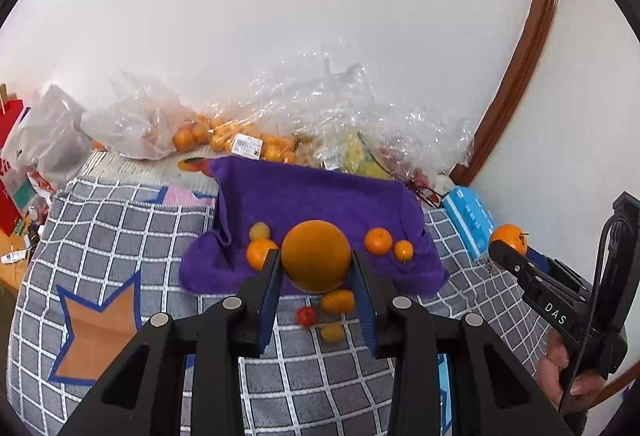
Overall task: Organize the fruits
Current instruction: 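Lift both held oranges and carry them over the purple towel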
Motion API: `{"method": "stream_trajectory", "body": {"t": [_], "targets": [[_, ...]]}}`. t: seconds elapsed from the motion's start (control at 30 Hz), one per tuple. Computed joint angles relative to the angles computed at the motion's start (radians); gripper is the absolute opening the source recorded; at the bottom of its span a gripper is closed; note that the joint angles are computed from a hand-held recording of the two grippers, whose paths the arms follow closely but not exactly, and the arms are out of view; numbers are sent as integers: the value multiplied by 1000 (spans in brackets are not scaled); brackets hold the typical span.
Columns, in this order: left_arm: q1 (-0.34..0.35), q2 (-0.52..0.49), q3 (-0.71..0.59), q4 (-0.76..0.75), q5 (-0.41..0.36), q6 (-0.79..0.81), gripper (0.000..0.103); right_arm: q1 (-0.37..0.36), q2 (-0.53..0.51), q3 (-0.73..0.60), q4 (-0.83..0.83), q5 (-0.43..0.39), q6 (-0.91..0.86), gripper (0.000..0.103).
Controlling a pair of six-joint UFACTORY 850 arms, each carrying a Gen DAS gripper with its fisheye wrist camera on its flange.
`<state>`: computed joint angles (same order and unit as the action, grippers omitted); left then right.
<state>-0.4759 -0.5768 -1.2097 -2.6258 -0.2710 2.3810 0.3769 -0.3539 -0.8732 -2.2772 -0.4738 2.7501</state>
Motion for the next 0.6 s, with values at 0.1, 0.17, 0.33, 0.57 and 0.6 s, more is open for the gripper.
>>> {"method": "stream_trajectory", "body": {"t": [0.1,0.17,0.33,0.57,0.6], "targets": [[0,-4,-19,-26,13,32,33,-3,-8,-19,-2,3,-12,43],[2,-7,-29,-17,14,26,33,-6,-13,-30,-10,7,-11,43],[5,-22,-60,31,29,-23,33,-8,-23,-50,-18,11,-13,43],[0,-46,-104,94,56,-80,33,-25,-40,-67,-60,24,30,43],[-1,-50,-111,99,59,-84,33,-27,-44,-71,-66,26,37,43]]}}
